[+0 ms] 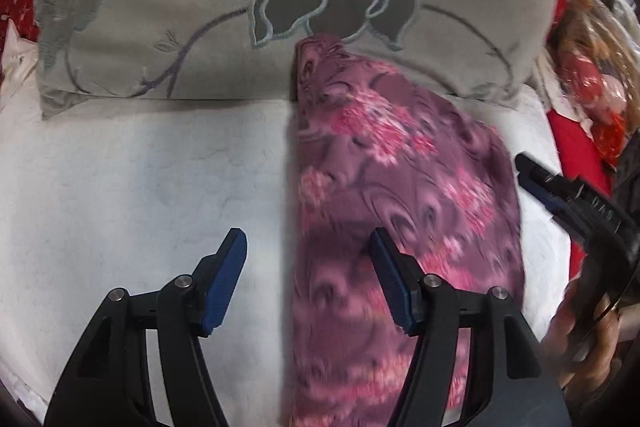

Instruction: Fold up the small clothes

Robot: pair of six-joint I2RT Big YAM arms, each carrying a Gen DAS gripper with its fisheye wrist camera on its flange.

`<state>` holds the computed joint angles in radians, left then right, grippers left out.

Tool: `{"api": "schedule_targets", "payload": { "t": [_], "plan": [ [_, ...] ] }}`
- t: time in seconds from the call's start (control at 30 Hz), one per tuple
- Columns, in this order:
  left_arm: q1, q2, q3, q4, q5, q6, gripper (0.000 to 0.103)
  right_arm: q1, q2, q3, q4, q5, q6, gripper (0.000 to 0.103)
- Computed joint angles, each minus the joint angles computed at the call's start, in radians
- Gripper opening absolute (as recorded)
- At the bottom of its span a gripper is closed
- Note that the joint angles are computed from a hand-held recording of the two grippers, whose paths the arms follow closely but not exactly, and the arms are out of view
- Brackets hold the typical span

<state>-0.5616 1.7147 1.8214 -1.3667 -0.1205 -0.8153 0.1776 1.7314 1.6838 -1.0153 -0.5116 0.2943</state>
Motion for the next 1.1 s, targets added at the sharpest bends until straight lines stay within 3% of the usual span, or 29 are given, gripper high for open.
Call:
{"api": "schedule_targets", "payload": {
  "t": [0.03,0.07,0.1,0.13,0.17,0.2,0.27,0.33,0.4,0.5,0.57,0.6,0.67,0.7,0.73,0.77,0.87,0.93,0.97,1.0,1.03,1.1],
  "plan": [
    [0.008,0.009,0.000,0.010,0.014,0.004,0.063,0.006,0.040,0.026,-0.035,-0.026,-0.006,0.045],
    [0.014,0.014,-0.003,0.021,0.023,0.008,0.063,0.016,0.068,0.053,-0.084,-0.019,-0.030,0.030],
    [0.022,0.016,-0.015,0.041,0.031,0.013,0.064,0.027,0.082,0.067,-0.100,0.019,-0.060,0.008],
    [0.027,0.021,-0.023,0.057,0.035,0.012,0.066,0.034,0.065,0.050,-0.065,0.052,-0.081,0.004],
    [0.030,0.028,-0.026,0.064,0.036,0.006,0.075,0.032,0.038,0.020,-0.001,0.070,-0.074,0.004],
    [0.033,0.035,-0.036,0.063,0.036,0.001,0.083,0.031,0.039,0.012,0.012,0.087,-0.055,0.004],
    [0.047,0.015,-0.072,0.073,0.065,-0.005,0.084,0.035,0.078,0.032,-0.050,0.110,-0.065,0.003],
    [0.058,-0.032,-0.113,0.104,0.085,-0.021,0.083,0.037,0.050,0.022,-0.031,0.137,-0.086,0.008],
    [0.049,-0.105,-0.170,0.124,0.050,-0.037,0.083,0.041,-0.003,-0.001,-0.001,0.174,-0.123,0.015],
    [0.008,-0.191,-0.262,0.175,-0.003,-0.086,0.083,0.023,-0.099,-0.081,0.068,0.024,-0.201,0.022],
    [-0.014,-0.191,-0.293,0.168,-0.012,-0.112,0.083,0.026,-0.137,-0.133,0.082,-0.019,-0.241,0.038],
    [-0.018,-0.171,-0.291,0.150,0.002,-0.105,0.084,0.031,-0.143,-0.150,0.071,-0.015,-0.266,0.041],
    [-0.026,-0.166,-0.293,0.135,0.000,-0.100,0.083,0.073,-0.111,-0.145,-0.047,0.124,-0.366,0.039],
    [-0.029,-0.172,-0.278,0.110,-0.004,-0.108,0.083,0.081,-0.116,-0.164,-0.053,0.177,-0.407,0.039],
    [-0.033,-0.187,-0.273,0.106,-0.009,-0.107,0.083,0.080,-0.153,-0.194,-0.009,0.183,-0.406,0.040],
    [-0.039,-0.206,-0.279,0.115,-0.015,-0.106,0.083,0.072,-0.182,-0.201,-0.010,0.165,-0.391,0.044],
    [-0.077,-0.252,-0.329,0.134,-0.032,-0.142,0.083,0.034,-0.255,-0.257,0.012,0.020,-0.371,0.042],
    [-0.095,-0.189,-0.302,0.109,-0.008,-0.135,0.084,0.047,-0.265,-0.281,-0.025,0.059,-0.419,0.043],
    [-0.099,-0.189,-0.321,0.123,0.004,-0.134,0.085,0.065,-0.258,-0.296,-0.053,0.119,-0.472,0.043],
    [-0.099,-0.203,-0.333,0.143,0.006,-0.144,0.084,0.070,-0.253,-0.305,-0.031,0.128,-0.492,0.043],
    [-0.093,-0.220,-0.343,0.159,0.022,-0.141,0.084,0.063,-0.263,-0.310,-0.022,0.114,-0.500,0.044],
    [-0.071,-0.253,-0.372,0.215,0.081,-0.112,0.083,0.029,-0.230,-0.246,-0.099,0.057,-0.449,0.045]
  ]
}}
